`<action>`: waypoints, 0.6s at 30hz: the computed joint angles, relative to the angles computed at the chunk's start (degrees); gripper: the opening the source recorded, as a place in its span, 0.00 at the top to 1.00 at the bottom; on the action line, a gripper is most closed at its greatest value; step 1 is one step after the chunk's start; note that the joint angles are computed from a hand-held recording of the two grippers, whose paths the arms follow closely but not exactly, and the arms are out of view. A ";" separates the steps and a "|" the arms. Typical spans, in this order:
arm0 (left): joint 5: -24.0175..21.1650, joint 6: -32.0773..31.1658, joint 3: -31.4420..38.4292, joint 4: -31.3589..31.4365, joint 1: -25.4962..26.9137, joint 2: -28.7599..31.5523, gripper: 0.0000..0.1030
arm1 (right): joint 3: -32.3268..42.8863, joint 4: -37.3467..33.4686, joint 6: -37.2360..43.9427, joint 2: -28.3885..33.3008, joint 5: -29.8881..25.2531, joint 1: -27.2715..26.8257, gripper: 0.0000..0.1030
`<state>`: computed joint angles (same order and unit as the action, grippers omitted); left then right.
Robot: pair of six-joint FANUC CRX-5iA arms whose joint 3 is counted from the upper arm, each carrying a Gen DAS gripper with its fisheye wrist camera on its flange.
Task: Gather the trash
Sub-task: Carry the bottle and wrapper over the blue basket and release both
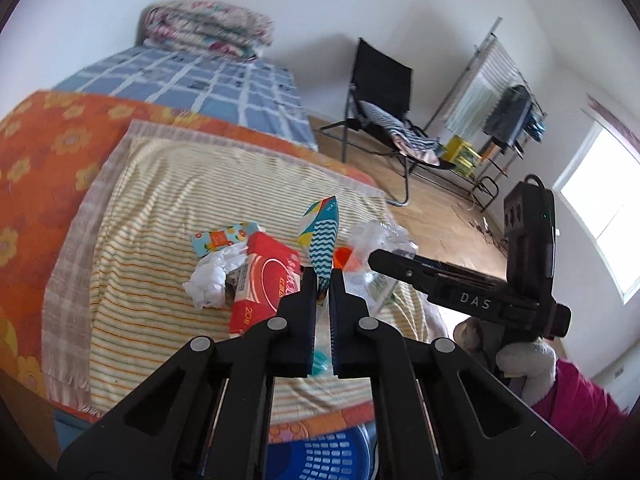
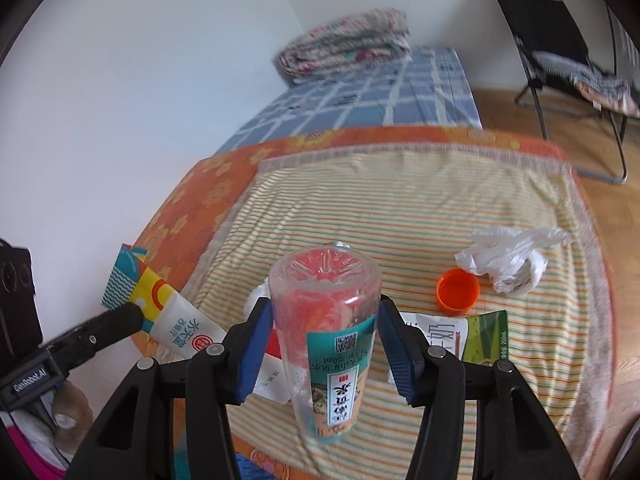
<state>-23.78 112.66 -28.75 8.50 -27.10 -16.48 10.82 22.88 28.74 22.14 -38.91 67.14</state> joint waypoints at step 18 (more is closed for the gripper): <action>-2.47 -6.00 -9.70 7.81 -2.13 -8.61 0.97 | -17.17 12.61 -16.08 -12.73 4.91 6.29 0.46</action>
